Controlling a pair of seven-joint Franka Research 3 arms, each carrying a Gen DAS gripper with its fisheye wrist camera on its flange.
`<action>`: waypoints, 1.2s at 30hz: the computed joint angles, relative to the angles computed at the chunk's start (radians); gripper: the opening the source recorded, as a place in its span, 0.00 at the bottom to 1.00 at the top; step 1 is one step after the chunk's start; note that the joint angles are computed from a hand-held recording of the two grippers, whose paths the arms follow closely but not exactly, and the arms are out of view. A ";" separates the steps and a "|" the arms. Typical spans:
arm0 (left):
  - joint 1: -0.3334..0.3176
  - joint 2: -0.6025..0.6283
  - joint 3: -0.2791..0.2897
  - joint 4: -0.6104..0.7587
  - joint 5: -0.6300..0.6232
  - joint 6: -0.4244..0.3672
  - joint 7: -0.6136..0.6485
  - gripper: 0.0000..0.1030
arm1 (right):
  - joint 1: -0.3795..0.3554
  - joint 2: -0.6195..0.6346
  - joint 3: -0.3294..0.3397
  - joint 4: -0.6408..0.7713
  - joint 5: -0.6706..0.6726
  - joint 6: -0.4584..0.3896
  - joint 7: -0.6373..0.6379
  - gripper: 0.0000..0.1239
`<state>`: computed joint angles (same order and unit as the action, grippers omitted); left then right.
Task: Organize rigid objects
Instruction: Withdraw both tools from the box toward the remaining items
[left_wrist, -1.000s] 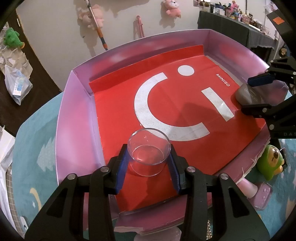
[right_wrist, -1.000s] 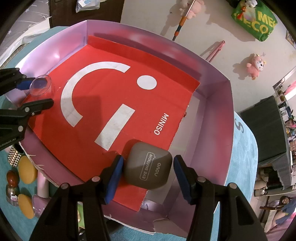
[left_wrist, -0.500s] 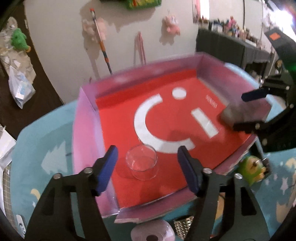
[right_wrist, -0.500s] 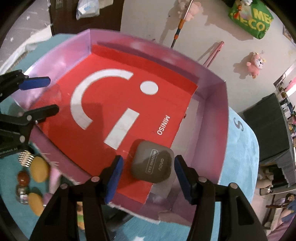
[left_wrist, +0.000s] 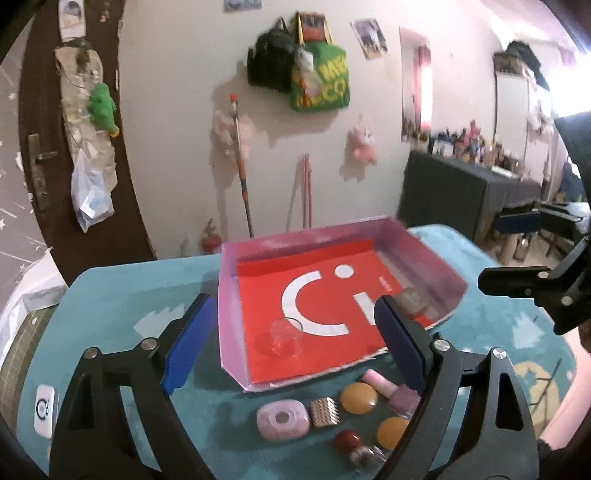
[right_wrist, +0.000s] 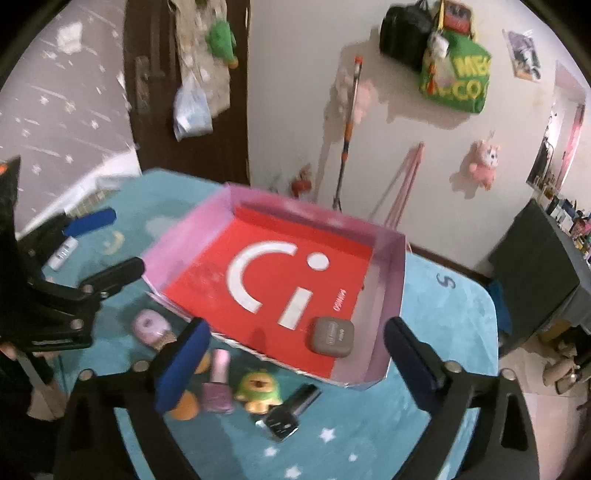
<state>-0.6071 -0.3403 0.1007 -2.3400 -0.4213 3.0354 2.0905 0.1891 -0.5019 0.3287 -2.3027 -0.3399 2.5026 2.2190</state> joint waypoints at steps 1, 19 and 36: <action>0.008 -0.019 -0.008 -0.016 0.001 0.004 -0.009 0.86 | 0.002 -0.026 0.006 -0.016 -0.003 0.011 0.014 0.82; -0.040 -0.329 0.020 -0.426 0.144 0.121 -0.277 0.98 | -0.027 -0.447 0.286 -0.350 0.071 0.090 0.407 0.83; -0.028 -0.098 0.034 -0.355 0.250 0.015 -0.441 0.98 | -0.013 -0.266 0.261 -0.441 0.018 0.122 0.597 0.83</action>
<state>-0.6351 -0.4379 0.1351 -2.6947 -0.1718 3.0507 1.6494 0.1757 -0.7679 0.5899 -2.7440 -0.3216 2.6251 2.8162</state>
